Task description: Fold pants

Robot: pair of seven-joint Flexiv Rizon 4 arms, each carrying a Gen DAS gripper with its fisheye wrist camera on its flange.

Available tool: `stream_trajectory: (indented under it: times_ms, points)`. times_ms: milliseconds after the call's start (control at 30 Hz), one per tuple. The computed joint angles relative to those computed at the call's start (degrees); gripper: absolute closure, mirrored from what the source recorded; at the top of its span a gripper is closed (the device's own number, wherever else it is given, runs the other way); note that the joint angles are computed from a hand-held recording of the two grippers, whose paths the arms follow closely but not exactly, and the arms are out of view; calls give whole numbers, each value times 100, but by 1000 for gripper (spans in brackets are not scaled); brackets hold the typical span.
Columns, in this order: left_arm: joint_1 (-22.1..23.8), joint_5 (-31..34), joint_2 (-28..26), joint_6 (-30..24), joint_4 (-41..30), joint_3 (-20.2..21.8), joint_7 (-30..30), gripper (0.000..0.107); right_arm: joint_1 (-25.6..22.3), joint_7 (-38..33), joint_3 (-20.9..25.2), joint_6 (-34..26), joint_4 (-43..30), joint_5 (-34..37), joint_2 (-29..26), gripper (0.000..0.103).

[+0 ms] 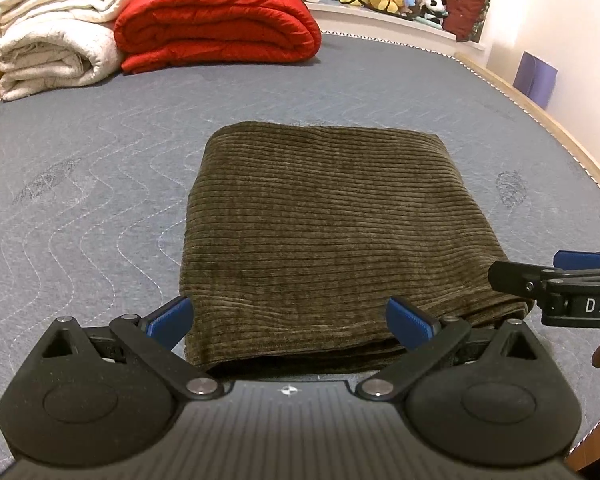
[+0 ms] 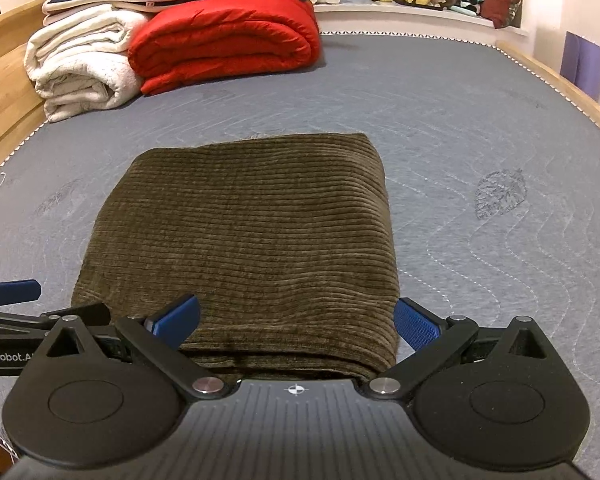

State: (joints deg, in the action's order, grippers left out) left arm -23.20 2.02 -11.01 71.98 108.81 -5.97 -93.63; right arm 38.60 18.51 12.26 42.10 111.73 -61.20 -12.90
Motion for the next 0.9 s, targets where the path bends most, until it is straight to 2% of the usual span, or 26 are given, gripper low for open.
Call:
stream_trajectory:
  times_ms: [900]
  points:
    - [29,-145,42,105,91,-42,169,4,37,-60,-20,-51,-45,-23,-56,1]
